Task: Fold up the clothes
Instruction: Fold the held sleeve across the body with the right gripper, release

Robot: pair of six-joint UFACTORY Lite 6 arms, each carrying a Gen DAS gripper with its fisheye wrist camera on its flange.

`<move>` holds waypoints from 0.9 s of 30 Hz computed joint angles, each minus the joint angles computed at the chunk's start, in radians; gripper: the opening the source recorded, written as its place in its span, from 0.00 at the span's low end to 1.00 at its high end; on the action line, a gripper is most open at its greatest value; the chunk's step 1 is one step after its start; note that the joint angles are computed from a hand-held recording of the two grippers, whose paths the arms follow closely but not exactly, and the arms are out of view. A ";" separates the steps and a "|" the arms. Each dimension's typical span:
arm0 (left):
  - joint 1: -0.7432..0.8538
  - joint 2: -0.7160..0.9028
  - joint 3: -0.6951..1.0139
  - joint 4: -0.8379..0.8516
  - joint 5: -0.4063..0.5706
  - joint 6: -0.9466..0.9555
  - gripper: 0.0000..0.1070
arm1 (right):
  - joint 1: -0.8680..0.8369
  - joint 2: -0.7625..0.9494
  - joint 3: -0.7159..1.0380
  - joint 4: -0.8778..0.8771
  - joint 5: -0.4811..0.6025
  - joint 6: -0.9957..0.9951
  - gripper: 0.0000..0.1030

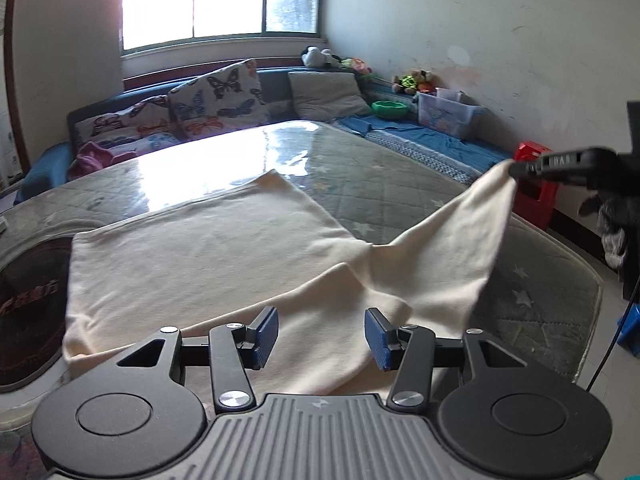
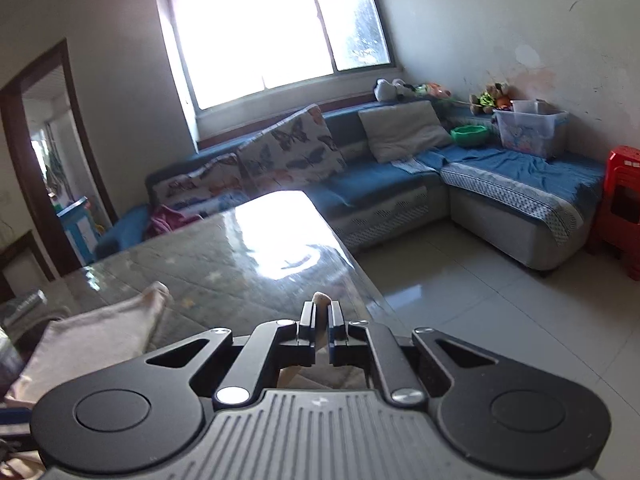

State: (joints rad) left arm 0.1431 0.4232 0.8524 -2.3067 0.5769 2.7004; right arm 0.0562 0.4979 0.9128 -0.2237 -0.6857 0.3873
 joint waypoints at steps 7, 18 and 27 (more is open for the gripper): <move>-0.067 0.079 0.055 -0.040 -0.014 0.032 0.48 | -0.004 -0.147 -0.082 -0.091 -0.027 0.056 0.05; 0.080 -0.041 -0.061 0.043 0.080 -0.038 0.50 | 0.135 -0.306 -0.092 -0.131 0.030 0.057 0.04; 0.413 -0.135 -0.144 0.124 0.165 -0.076 0.51 | 0.399 -0.259 0.098 -0.182 0.135 0.053 0.04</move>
State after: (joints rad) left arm 0.5557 0.2884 0.7080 -2.1832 0.7419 2.6244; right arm 0.4553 0.2388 1.0111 -0.4054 -0.5511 0.4405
